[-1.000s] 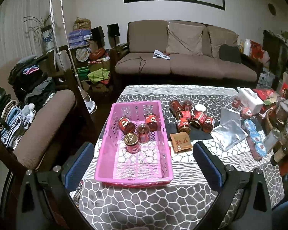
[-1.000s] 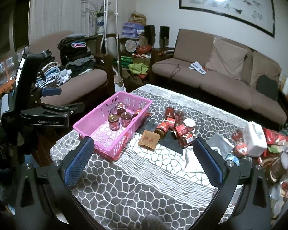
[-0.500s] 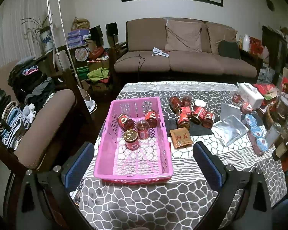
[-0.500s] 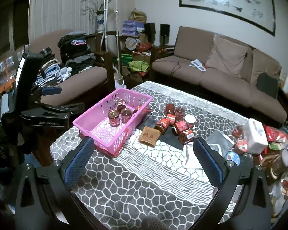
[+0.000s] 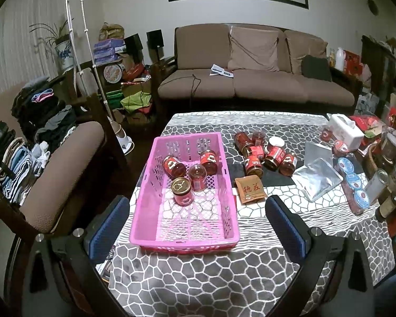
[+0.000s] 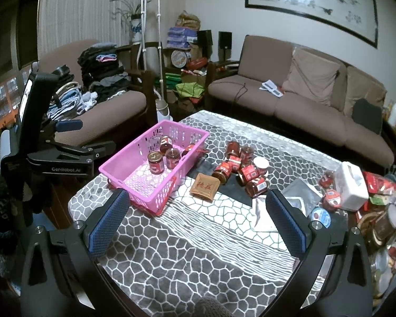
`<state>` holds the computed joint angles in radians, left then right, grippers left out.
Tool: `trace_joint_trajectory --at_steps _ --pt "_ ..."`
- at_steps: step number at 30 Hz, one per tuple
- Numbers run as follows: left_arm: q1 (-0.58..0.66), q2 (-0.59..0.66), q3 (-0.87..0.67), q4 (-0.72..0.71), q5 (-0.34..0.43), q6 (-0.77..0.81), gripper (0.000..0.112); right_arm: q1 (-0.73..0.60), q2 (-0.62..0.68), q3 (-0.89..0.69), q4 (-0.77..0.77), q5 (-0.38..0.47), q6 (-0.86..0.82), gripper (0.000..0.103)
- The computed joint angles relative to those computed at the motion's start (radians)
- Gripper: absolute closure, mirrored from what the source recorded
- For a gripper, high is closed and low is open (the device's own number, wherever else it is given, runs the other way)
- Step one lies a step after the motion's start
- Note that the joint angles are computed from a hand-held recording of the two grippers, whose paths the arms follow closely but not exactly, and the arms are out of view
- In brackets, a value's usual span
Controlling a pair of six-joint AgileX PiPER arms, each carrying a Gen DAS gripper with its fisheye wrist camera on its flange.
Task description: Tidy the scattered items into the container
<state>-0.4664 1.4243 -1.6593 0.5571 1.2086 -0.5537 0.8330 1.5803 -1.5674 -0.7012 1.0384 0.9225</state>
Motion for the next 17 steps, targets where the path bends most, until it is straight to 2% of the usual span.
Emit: trace_joint_trajectory --at_steps 17 --pt "-0.006 0.0 0.011 0.01 -0.001 -0.022 0.009 -0.01 -0.007 0.008 0.015 -0.005 -0.011 0.0"
